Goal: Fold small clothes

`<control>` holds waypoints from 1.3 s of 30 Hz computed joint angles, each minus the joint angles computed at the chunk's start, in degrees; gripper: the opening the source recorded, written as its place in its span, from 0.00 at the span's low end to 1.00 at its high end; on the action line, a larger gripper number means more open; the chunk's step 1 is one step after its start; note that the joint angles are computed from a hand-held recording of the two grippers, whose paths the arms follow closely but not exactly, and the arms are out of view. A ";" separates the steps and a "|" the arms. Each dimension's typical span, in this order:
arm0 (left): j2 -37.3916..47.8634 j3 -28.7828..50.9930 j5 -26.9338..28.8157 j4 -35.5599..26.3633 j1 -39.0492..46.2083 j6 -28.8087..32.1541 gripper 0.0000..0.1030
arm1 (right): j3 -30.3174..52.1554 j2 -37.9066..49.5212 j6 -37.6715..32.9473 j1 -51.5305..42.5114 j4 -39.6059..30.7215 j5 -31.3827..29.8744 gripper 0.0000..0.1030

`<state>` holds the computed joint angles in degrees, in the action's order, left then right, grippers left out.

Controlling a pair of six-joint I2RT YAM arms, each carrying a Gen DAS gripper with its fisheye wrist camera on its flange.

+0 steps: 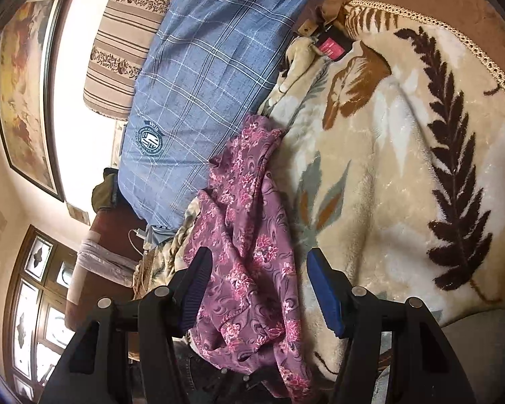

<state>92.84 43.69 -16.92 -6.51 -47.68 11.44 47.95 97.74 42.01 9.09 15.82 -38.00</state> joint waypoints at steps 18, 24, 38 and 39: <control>-20.31 2.09 35.49 -15.28 22.35 -16.46 0.14 | 11.64 8.27 -0.12 11.34 -14.37 -5.06 0.49; -20.65 2.58 39.95 -18.24 27.31 -12.01 0.14 | 10.84 4.79 -1.50 15.81 -20.02 -1.56 0.22; -0.42 26.66 52.93 -31.13 47.48 0.72 0.15 | 37.02 18.08 -8.84 19.32 -27.33 1.42 0.06; 3.67 29.94 53.74 -33.17 49.01 2.05 0.14 | 40.29 20.60 -9.20 19.43 -28.53 1.51 0.10</control>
